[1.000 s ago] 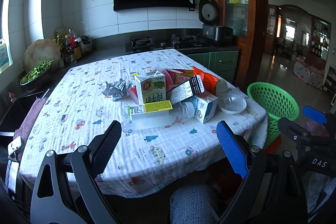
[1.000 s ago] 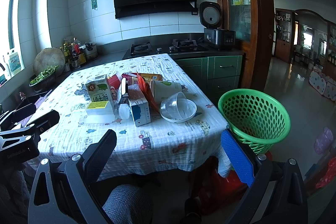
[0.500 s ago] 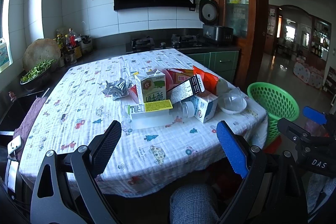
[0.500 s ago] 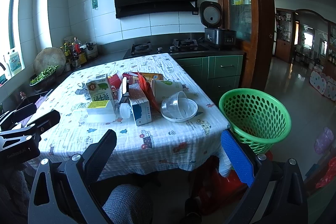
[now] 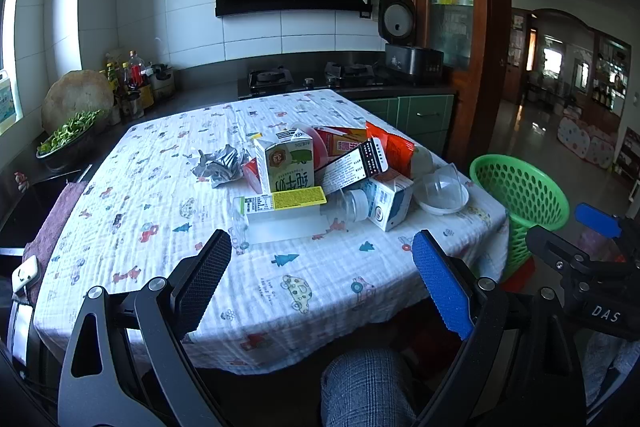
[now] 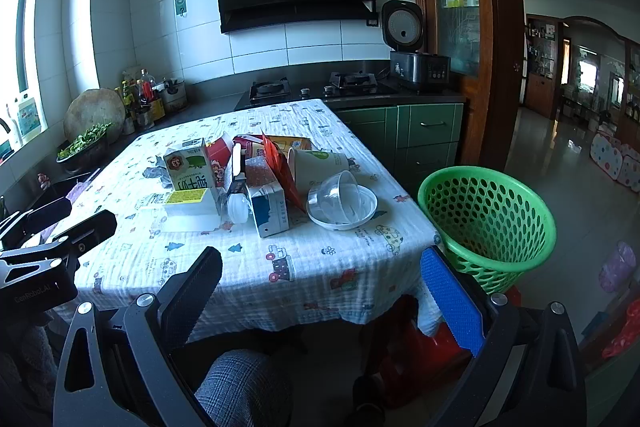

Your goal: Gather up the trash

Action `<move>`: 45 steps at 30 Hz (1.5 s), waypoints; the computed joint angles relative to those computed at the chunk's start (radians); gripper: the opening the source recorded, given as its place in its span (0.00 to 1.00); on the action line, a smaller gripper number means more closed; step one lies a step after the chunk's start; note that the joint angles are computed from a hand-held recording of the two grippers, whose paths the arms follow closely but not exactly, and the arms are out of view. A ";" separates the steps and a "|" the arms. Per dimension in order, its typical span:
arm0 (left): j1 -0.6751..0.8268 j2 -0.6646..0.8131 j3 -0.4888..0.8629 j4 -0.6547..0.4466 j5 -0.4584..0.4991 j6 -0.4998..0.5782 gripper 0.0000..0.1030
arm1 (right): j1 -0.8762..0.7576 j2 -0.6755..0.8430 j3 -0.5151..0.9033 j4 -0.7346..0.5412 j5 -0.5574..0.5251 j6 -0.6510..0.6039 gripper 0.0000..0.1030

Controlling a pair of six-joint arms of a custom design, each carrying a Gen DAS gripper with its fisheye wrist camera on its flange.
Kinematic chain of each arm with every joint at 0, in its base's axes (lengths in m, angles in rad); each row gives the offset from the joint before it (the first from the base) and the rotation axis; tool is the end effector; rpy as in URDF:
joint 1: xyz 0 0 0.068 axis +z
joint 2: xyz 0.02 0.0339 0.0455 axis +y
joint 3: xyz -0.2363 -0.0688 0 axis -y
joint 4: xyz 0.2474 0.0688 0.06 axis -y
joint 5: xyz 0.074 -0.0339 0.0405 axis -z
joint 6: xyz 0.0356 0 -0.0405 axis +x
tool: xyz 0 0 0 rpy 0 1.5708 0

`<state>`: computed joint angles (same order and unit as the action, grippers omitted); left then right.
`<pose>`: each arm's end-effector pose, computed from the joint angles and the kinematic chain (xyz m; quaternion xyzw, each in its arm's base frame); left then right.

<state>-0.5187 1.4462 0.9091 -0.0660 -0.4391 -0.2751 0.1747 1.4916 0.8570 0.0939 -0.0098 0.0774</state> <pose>0.2866 -0.1462 0.2127 0.0044 0.8699 0.0023 0.4933 0.3250 0.0577 0.1943 -0.0447 0.8691 0.0662 0.4881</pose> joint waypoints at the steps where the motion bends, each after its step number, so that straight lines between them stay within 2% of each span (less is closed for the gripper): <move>1: 0.000 0.002 0.000 0.000 0.001 -0.001 0.88 | 0.001 0.001 0.000 0.000 0.002 0.000 0.94; 18: 0.046 0.071 0.049 -0.010 0.044 0.000 0.88 | 0.002 0.100 0.064 -0.005 -0.012 -0.004 0.94; 45: 0.187 0.265 0.216 -0.048 0.144 0.048 0.88 | -0.003 0.368 0.330 -0.080 -0.068 -0.035 0.94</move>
